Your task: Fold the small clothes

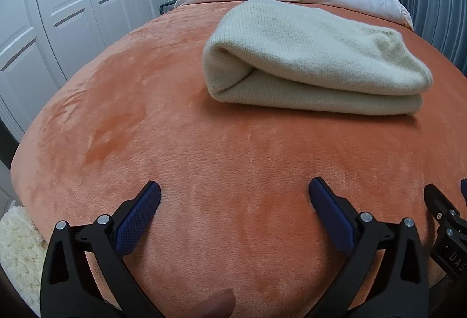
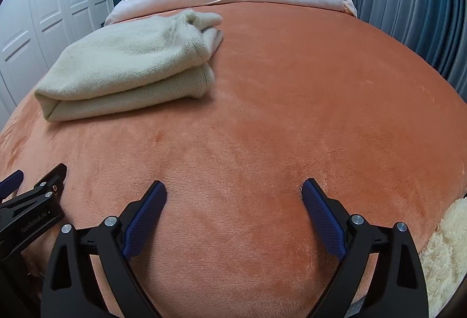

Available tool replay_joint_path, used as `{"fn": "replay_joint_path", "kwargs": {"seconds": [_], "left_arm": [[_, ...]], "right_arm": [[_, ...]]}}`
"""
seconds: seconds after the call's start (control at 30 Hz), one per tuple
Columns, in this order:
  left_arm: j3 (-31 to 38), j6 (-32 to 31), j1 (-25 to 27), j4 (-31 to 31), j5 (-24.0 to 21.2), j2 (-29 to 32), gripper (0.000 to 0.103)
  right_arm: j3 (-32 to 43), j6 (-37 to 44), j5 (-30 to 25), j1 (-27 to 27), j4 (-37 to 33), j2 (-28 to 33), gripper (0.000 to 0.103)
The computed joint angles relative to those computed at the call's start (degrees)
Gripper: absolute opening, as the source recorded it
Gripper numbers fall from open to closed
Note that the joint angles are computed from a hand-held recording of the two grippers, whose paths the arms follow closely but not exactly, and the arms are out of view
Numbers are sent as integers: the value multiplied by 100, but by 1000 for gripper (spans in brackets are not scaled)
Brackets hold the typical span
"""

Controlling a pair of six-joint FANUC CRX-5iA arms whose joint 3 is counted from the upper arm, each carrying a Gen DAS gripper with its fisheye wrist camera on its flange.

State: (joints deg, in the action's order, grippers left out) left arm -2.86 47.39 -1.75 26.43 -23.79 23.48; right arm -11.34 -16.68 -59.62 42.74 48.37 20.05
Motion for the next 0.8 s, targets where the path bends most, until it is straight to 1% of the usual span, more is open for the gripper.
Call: {"fn": "replay_joint_path", "kwargs": {"seconds": [0.6,0.8], "left_arm": [[-14,-2,-6,-12,27,-7,98],[-64,104,-43,-103,82,-54,98]], "right_arm": [[8,-3,-5,3,-2,12,92],[28,-9,-18,12,-7,28,92]]}}
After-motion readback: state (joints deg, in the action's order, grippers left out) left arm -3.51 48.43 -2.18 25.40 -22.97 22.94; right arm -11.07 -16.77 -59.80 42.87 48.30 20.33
